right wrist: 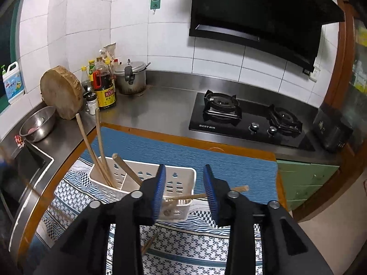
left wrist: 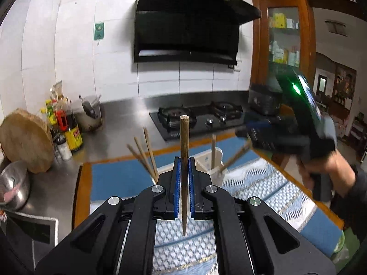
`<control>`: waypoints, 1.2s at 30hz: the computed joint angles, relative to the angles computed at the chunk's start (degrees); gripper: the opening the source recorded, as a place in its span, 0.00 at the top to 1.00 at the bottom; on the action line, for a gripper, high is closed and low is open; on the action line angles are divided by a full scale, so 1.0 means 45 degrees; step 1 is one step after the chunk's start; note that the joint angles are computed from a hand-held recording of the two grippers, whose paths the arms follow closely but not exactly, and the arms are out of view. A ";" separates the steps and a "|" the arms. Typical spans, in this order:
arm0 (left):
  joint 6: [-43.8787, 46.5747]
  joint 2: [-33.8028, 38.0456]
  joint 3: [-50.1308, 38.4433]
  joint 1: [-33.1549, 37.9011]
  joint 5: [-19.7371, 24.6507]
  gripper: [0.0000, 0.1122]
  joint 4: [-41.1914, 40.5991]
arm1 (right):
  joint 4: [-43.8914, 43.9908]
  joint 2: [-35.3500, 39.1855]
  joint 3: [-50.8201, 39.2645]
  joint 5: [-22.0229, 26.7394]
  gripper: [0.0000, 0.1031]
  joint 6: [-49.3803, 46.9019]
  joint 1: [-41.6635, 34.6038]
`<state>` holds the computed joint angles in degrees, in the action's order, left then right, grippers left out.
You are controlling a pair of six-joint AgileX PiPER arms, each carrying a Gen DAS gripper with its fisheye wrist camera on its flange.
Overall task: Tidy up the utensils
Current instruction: 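Open the right gripper over the holder while the left gripper lowers its chopstick in, then open the left gripper releasing its chopstick while the right gripper returns to the cloth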
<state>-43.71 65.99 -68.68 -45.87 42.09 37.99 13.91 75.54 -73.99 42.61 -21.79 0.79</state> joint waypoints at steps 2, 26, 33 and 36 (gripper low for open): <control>0.0466 0.0555 -0.0917 0.0377 -0.0026 0.95 -0.0277 | 0.0408 -0.0294 0.0269 -0.0006 0.60 -0.0475 -0.0248; 0.1144 0.3042 -0.2085 0.2988 -0.1835 0.93 -0.2176 | 0.3934 -0.4061 0.6272 -0.0464 0.50 -0.5234 -0.1033; 0.0432 0.2447 -0.1534 0.2361 -0.1363 0.85 -0.1310 | 0.3083 -0.5332 0.8515 -0.0772 0.50 -0.3766 0.0178; -0.0749 0.1803 -0.0878 0.1691 -0.1010 0.68 -0.0077 | 0.2566 -0.5933 0.9559 -0.0934 0.50 -0.2756 0.0787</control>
